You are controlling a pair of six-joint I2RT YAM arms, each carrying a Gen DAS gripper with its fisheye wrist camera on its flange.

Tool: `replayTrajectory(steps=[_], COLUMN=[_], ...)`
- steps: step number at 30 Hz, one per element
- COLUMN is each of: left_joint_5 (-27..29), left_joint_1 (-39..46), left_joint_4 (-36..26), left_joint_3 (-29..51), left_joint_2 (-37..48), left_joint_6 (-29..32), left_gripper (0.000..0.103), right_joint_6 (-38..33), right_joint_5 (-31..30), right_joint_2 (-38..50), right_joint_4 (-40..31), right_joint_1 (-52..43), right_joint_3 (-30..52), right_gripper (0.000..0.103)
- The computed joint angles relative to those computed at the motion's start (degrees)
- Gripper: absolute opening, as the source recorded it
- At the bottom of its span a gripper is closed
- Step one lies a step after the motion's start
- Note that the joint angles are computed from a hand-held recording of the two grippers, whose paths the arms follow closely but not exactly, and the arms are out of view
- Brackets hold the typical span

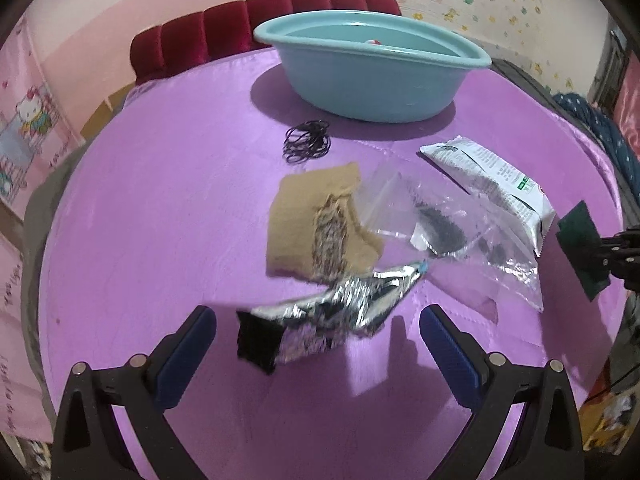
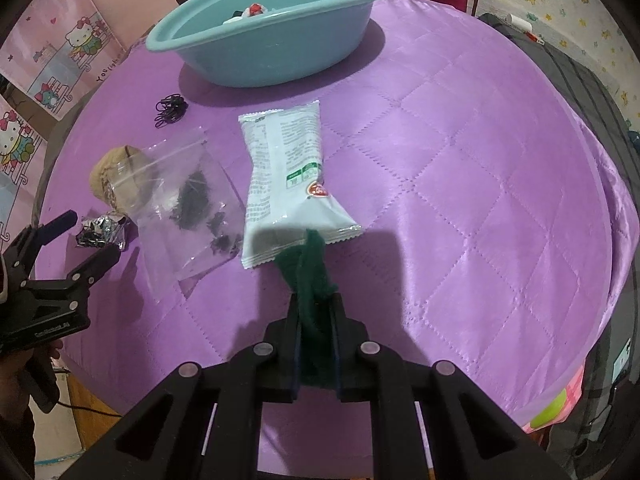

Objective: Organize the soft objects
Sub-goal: 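Grasp the silver foil packet with the left gripper while the right gripper grasps the green pad, then carry the foil packet and green pad with both grippers over the basin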

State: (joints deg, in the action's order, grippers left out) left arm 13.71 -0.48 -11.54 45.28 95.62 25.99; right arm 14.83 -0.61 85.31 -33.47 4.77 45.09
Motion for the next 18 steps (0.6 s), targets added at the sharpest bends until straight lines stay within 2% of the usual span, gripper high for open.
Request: replayTrajectory(steps=[5, 11, 14, 18], left_joint_5=[-1.59, -1.25, 0.45, 0.7], left_joint_1=[-1.85, -2.06, -0.92, -1.3], left_joint_4=[0.82, -1.93, -3.38, -4.47], left_joint_3=[1.83, 4.97, 5.82, 5.34], left_joint_2=[2.72, 6.16, 6.67, 5.85], left_joint_6=[-0.69, -1.66, -1.58, -1.52], left_gripper=[0.103, 0.103, 0.077, 0.072], right_joint_6=[-0.74, -1.4, -1.65, -1.46], right_joint_5=[-0.8, -1.12, -1.15, -1.28], right_joint_2=[1.56, 2.74, 3.08, 3.54], right_joint_4=[0.0, -0.22, -0.39, -0.59], right_joint_1=[-0.63, -1.15, -1.43, -1.31], right_joint_3=[0.53, 1.04, 1.37, 1.82], right_gripper=[0.011, 0.011, 0.011, 0.011])
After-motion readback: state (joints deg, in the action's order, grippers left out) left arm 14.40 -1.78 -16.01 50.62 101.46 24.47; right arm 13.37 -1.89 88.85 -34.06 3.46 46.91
